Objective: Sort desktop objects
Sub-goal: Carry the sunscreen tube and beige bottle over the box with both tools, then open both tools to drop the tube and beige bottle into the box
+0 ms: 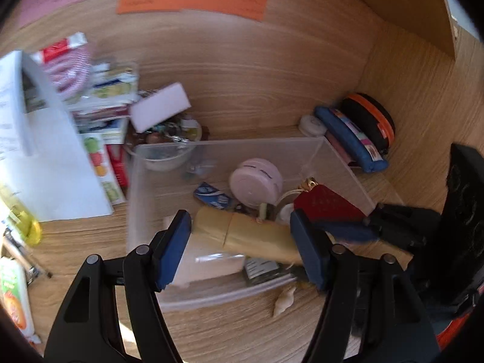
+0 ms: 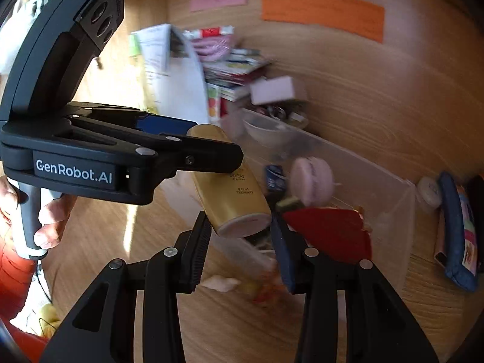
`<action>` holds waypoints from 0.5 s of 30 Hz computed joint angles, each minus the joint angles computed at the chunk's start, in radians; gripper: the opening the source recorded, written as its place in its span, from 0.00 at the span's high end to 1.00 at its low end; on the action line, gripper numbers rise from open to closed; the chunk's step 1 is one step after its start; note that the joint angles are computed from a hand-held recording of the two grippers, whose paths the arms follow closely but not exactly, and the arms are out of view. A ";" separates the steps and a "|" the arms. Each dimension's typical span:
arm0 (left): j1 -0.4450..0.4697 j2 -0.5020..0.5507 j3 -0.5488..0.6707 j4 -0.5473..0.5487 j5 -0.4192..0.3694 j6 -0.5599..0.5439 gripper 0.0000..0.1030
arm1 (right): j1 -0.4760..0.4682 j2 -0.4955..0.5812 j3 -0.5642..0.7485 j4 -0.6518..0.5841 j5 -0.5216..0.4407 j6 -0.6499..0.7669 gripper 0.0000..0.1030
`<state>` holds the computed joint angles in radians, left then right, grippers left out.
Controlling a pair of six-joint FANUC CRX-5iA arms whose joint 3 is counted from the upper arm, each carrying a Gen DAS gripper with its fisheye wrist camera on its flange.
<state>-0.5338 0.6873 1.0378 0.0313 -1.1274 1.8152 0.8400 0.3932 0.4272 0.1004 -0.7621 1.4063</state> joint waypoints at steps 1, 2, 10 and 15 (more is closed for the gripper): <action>-0.002 0.027 0.040 0.002 -0.027 -0.006 0.36 | 0.005 -0.006 -0.026 0.056 0.025 -0.044 0.64; -0.008 0.048 0.075 -0.014 -0.053 -0.004 0.36 | 0.008 -0.016 -0.058 0.112 0.061 -0.083 0.64; -0.032 0.037 0.091 -0.114 -0.082 0.055 0.37 | 0.006 -0.032 -0.102 0.185 0.092 -0.155 0.64; -0.060 -0.044 0.009 -0.243 -0.068 0.132 0.33 | 0.006 -0.063 -0.150 0.245 0.135 -0.224 0.64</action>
